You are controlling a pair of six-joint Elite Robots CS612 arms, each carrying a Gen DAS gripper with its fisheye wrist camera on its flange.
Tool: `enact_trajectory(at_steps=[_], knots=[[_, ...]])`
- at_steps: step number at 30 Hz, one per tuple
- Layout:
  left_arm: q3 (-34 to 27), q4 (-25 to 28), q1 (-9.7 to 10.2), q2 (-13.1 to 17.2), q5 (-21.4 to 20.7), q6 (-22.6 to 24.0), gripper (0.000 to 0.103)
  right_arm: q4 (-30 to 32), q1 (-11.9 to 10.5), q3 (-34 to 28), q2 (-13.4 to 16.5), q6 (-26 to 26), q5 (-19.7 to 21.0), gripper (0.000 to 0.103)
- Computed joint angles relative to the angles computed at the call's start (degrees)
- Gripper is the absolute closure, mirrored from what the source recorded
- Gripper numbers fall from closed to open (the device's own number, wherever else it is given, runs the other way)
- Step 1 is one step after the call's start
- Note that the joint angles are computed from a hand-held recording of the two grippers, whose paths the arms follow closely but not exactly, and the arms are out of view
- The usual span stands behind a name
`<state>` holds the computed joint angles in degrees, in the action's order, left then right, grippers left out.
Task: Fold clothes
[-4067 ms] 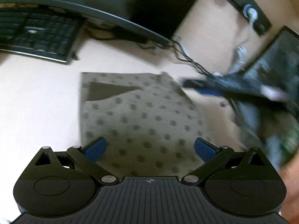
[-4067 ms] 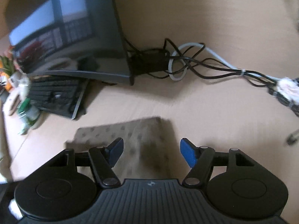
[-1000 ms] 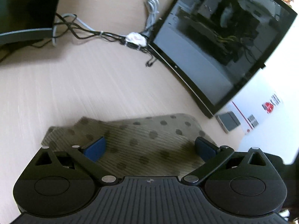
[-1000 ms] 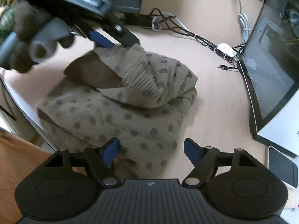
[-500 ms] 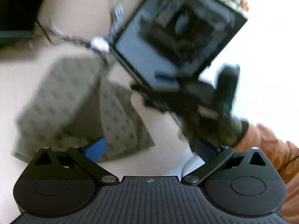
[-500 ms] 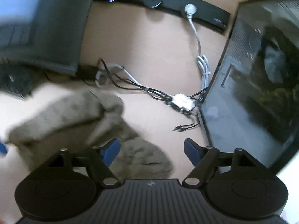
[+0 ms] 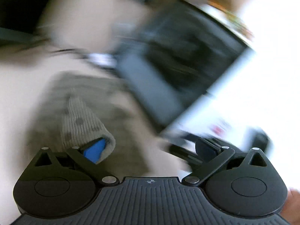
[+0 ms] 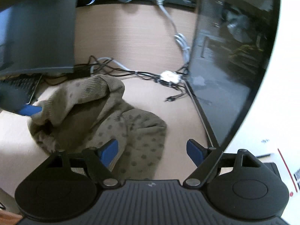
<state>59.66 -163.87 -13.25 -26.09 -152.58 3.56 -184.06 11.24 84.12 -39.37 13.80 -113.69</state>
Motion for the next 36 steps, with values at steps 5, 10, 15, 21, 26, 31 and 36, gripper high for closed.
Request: enact_trajectory(at_steps=[5,10,15,21,26,31,36], knots=[[0.5,4.9,0.91,-0.8,-5.1,3.0,0.000,-2.0,0.4,-2.9,1.3,5.1,5.8,0.022],[-0.4,-1.3,3.12,0.1,-3.8,-5.4,0.000,-4.2,0.4,-8.3,3.4,16.1,12.0,0.022],[-1.8,-7.2,5.16,1.3,-1.6,-12.1,0.000,1.7,1.5,-16.9,7.8,12.7,12.3,0.022],[-1.7,-7.5,6.63,1.6,3.7,-15.9,0.000,12.5,3.2,-14.7,7.6,4.1,-4.9,0.023],[-3.2,-6.9,7.89,2.8,6.5,-20.0,0.000,13.9,0.9,-6.3,1.9,25.7,-1.2,0.036],[-4.4,-1.5,7.93,3.1,5.9,-17.6,0.000,2.6,0.8,-8.0,3.8,28.6,11.9,0.032],[-2.7,1.3,7.94,1.8,6.8,-14.3,0.000,9.1,1.3,-16.4,9.4,27.5,11.8,0.029]])
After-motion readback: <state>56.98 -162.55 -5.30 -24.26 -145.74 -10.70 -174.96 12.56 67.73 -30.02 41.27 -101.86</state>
